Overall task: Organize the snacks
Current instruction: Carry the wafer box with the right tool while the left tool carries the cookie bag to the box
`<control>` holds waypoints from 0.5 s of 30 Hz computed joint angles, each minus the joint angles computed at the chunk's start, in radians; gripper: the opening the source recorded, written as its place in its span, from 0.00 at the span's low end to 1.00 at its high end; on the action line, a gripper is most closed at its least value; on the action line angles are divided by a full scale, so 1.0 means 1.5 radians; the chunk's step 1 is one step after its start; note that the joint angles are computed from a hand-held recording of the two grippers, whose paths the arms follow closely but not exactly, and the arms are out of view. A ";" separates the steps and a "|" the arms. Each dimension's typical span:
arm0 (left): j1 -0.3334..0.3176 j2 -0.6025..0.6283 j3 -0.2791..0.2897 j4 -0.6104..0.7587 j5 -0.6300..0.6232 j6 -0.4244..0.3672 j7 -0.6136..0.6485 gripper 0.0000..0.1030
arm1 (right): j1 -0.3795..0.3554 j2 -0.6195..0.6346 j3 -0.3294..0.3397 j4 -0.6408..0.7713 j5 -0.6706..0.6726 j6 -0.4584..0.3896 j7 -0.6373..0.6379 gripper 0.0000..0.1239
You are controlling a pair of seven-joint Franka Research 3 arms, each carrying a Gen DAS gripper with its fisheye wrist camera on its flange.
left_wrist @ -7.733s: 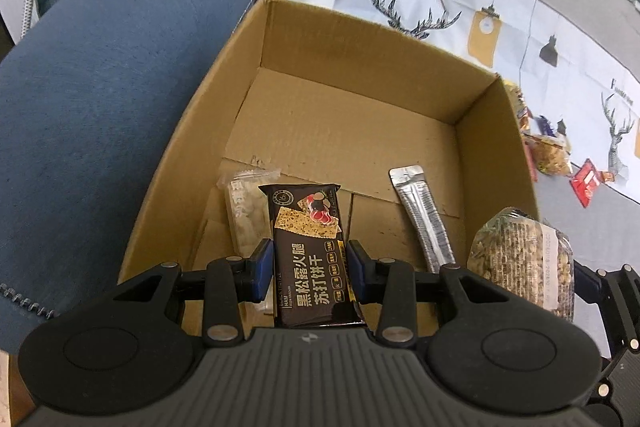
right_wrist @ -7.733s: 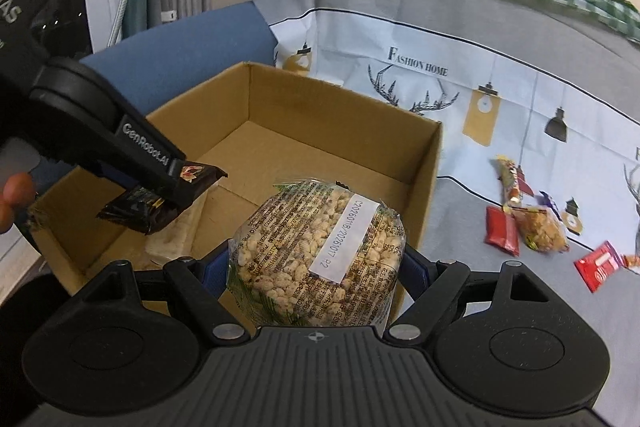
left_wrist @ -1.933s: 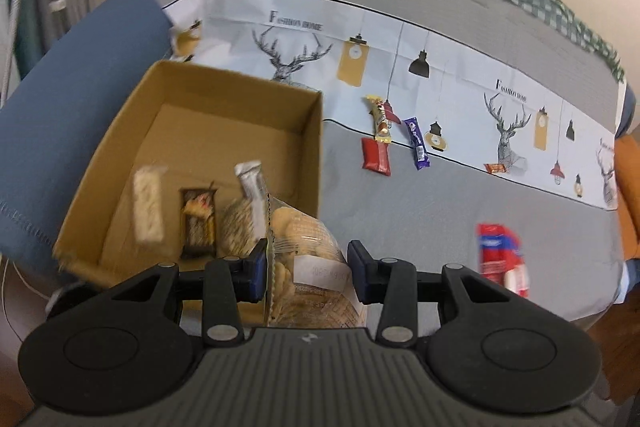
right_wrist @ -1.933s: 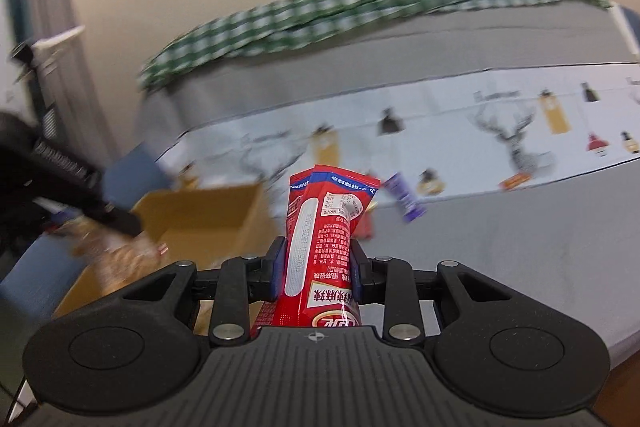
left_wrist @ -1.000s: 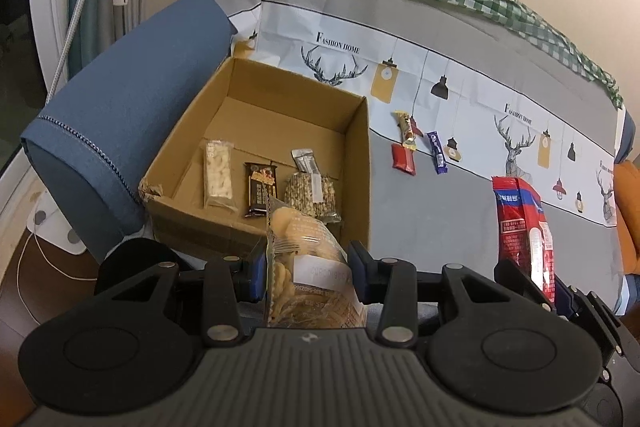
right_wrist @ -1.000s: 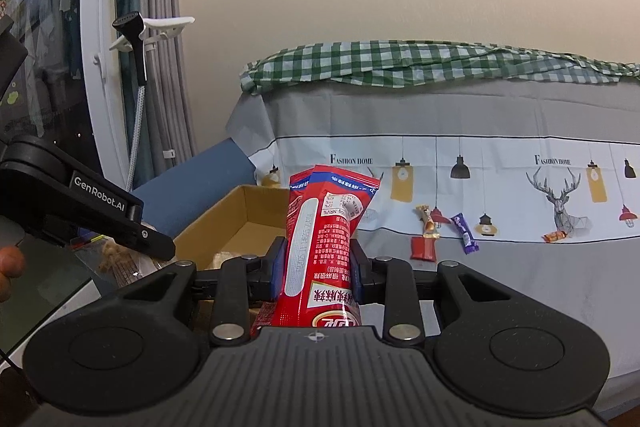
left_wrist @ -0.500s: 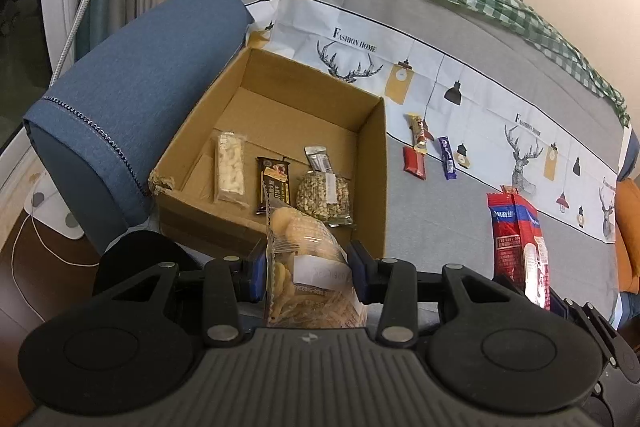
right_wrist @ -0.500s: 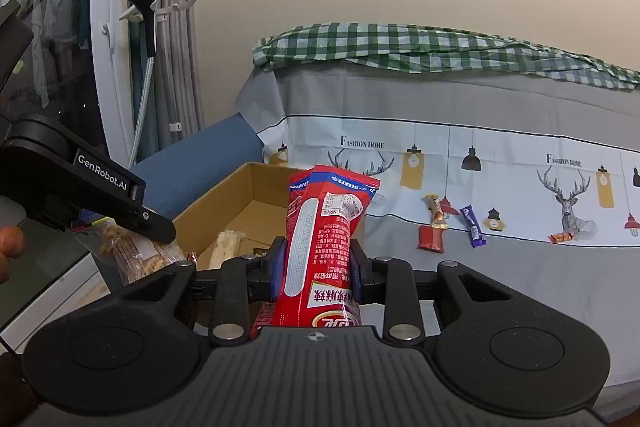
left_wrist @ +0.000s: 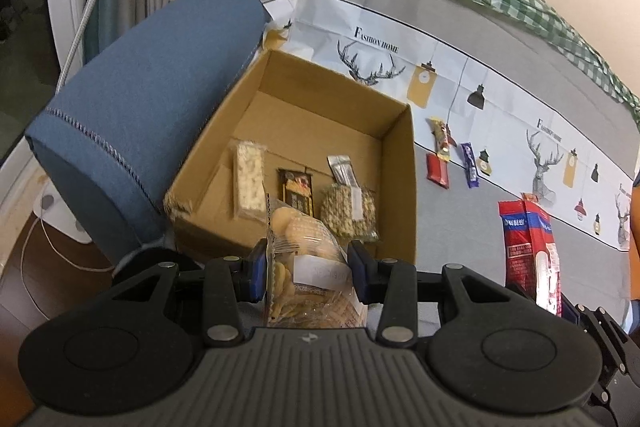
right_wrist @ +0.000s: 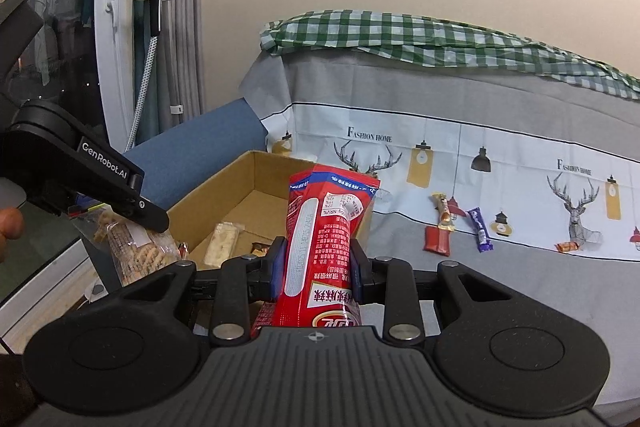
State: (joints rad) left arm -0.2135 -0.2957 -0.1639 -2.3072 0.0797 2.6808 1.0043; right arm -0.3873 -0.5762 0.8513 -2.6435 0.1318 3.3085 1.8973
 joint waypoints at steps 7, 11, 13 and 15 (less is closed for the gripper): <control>0.030 0.048 -0.013 0.050 0.064 0.001 -0.020 0.44 | -0.056 0.055 0.046 0.057 -0.015 0.001 -0.009 0.26; 0.039 0.081 -0.012 0.079 0.088 0.000 -0.028 0.44 | -0.101 0.091 0.085 0.092 -0.029 -0.002 -0.016 0.26; 0.043 0.098 -0.012 0.094 0.101 0.000 -0.030 0.44 | -0.130 0.109 0.110 0.110 -0.037 -0.004 -0.017 0.26; 0.047 0.116 -0.012 0.111 0.113 0.001 -0.032 0.44 | -0.174 0.125 0.148 0.131 -0.047 -0.006 -0.015 0.26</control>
